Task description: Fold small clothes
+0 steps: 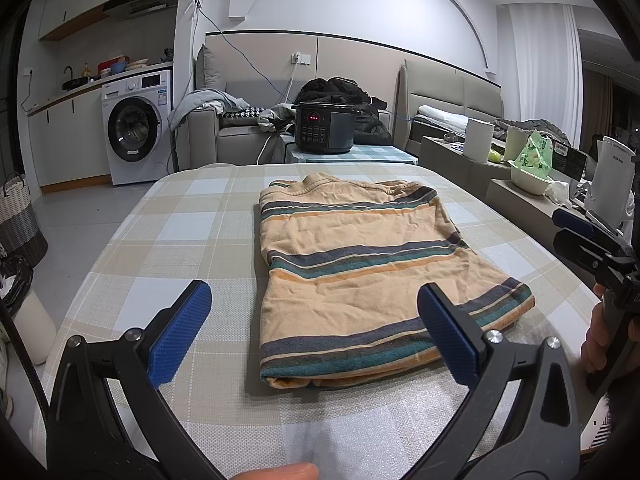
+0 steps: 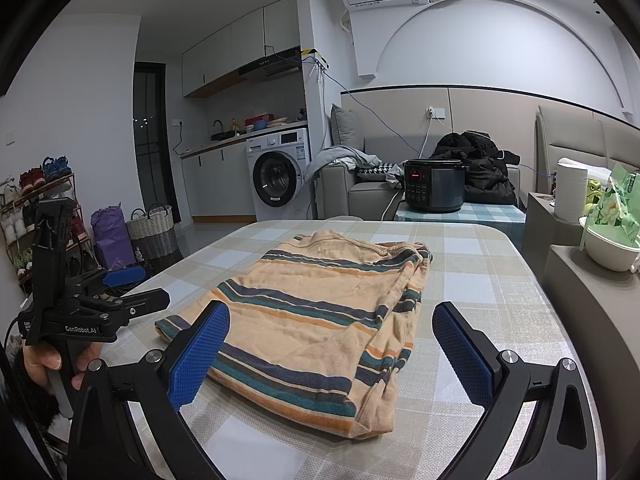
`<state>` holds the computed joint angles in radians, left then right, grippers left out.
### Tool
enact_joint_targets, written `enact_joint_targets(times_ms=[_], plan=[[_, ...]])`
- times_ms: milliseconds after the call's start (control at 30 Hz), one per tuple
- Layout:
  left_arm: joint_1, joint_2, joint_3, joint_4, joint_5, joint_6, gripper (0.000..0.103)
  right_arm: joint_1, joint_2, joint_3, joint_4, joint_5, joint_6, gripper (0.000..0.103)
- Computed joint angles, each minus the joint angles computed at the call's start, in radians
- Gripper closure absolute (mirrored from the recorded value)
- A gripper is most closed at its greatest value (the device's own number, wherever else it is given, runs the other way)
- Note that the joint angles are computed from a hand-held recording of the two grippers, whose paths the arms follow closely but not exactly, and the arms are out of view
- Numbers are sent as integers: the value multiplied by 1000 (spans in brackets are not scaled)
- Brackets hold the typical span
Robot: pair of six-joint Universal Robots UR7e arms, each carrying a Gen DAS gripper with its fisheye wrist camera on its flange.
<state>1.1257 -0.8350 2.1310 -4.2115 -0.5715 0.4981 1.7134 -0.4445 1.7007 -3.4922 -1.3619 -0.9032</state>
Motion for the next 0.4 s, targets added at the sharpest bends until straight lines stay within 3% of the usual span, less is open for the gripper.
enact_joint_targets(times_ms=[400], plan=[[-1,6,-2,-5,-5,1,1,-2,2,-2,5,-3,5,0]])
